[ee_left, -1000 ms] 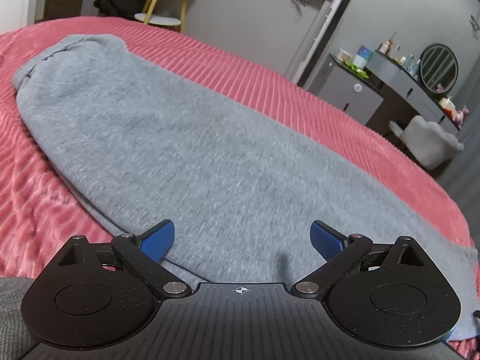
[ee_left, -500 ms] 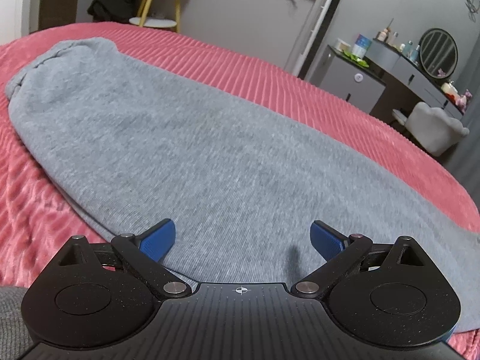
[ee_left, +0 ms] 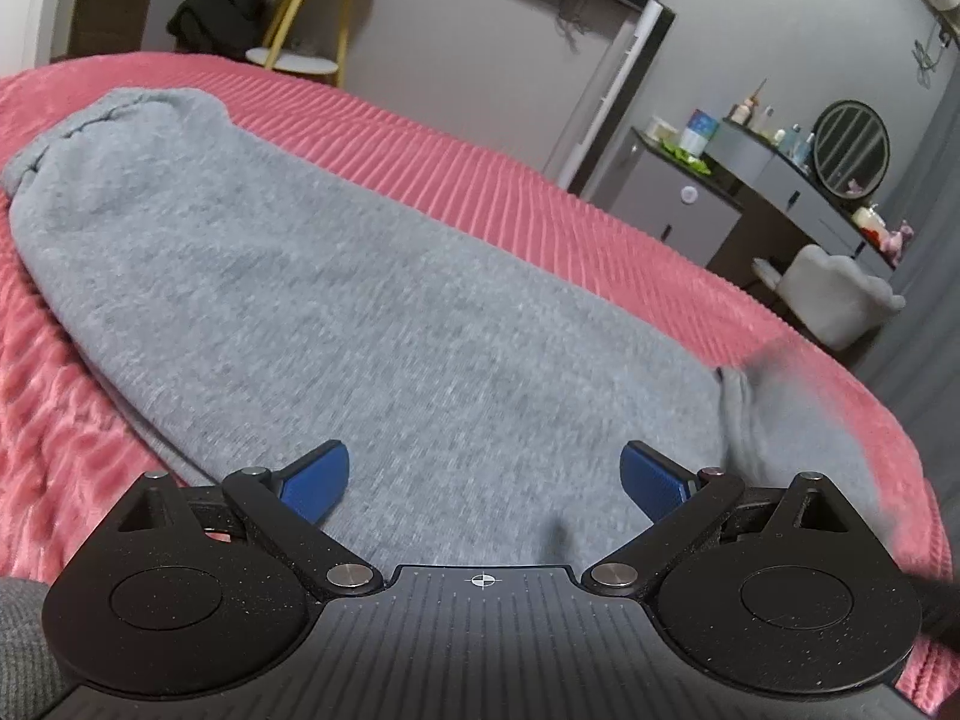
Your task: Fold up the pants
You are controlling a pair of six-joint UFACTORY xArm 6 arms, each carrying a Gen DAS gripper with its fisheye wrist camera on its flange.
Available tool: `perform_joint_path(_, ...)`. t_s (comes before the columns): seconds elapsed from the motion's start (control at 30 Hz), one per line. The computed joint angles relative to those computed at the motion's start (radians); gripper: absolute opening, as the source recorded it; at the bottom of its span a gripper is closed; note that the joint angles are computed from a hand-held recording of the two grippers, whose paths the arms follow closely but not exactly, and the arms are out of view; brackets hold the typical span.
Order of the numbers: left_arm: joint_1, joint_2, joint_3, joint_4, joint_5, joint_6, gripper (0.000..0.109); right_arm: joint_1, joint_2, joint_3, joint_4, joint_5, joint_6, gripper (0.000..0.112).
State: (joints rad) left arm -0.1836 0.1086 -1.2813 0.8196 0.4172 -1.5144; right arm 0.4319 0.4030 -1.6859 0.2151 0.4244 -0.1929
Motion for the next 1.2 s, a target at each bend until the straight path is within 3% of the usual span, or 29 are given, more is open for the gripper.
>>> perform_joint_path(0.07,0.001,0.002,0.0,-0.01,-0.015,0.018,0.1,0.001,0.039,-0.054,0.012,0.148,0.017,0.016)
perform_joint_path(0.13,0.008,0.005,0.005,-0.072,-0.056,0.088,0.1,-0.026,0.044,-0.078,0.1,0.227,-0.01,0.018)
perform_joint_path(0.2,0.011,0.017,0.004,-0.214,-0.104,0.228,0.1,-0.08,0.029,-0.091,0.296,0.276,-0.002,0.033)
perform_joint_path(0.27,0.003,0.038,-0.011,-0.372,-0.145,0.378,0.1,-0.119,0.002,-0.058,0.353,0.244,0.133,0.067)
perform_joint_path(0.33,-0.011,0.069,-0.046,-0.52,-0.169,0.526,0.1,-0.148,-0.013,-0.025,0.242,0.219,0.296,0.068)
perform_joint_path(0.4,-0.034,0.119,-0.113,-0.729,-0.168,0.725,0.1,-0.177,-0.013,-0.035,0.138,0.289,0.413,0.059)
perform_joint_path(0.5,-0.062,0.225,-0.264,-1.043,-0.109,0.971,0.1,-0.191,-0.065,0.035,0.183,0.222,0.457,0.061)
perform_joint_path(0.57,-0.061,0.314,-0.399,-1.231,-0.026,1.111,0.098,-0.193,-0.11,0.115,0.241,0.128,0.422,0.074)
perform_joint_path(0.6,-0.056,0.372,-0.486,-1.306,0.029,1.161,0.097,-0.194,-0.138,0.166,0.299,0.072,0.388,0.074)
perform_joint_path(0.63,-0.049,0.431,-0.575,-1.356,0.092,1.186,0.088,-0.195,-0.158,0.204,0.352,0.036,0.363,0.074)
perform_joint_path(0.7,-0.034,0.556,-0.769,-1.388,0.233,1.177,0.077,-0.203,-0.159,0.223,0.491,0.002,0.287,0.074)
perform_joint_path(0.8,-0.03,0.733,-1.046,-1.289,0.387,1.065,0.077,-0.193,-0.131,0.197,0.561,-0.003,0.251,0.074)
perform_joint_path(0.87,-0.037,0.748,-1.062,-1.288,0.353,1.055,0.063,-0.196,-0.11,0.172,0.601,0.002,0.216,0.074)
perform_joint_path(0.9,-0.039,0.743,-1.053,-1.291,0.334,1.06,0.021,-0.201,-0.091,0.153,0.615,0.007,0.2,0.074)
perform_joint_path(1.0,-0.041,0.677,-0.933,-1.284,0.259,1.07,0.018,-0.203,-0.089,0.153,0.68,0.007,0.164,0.074)
perform_joint_path(1.13,-0.064,0.474,-0.61,-1.31,0.037,1.22,0.016,-0.2,-0.089,0.158,0.741,-0.009,0.142,0.075)
perform_joint_path(1.2,-0.071,0.388,-0.493,-1.259,-0.019,1.224,0.016,-0.198,-0.097,0.164,0.763,-0.014,0.118,0.075)
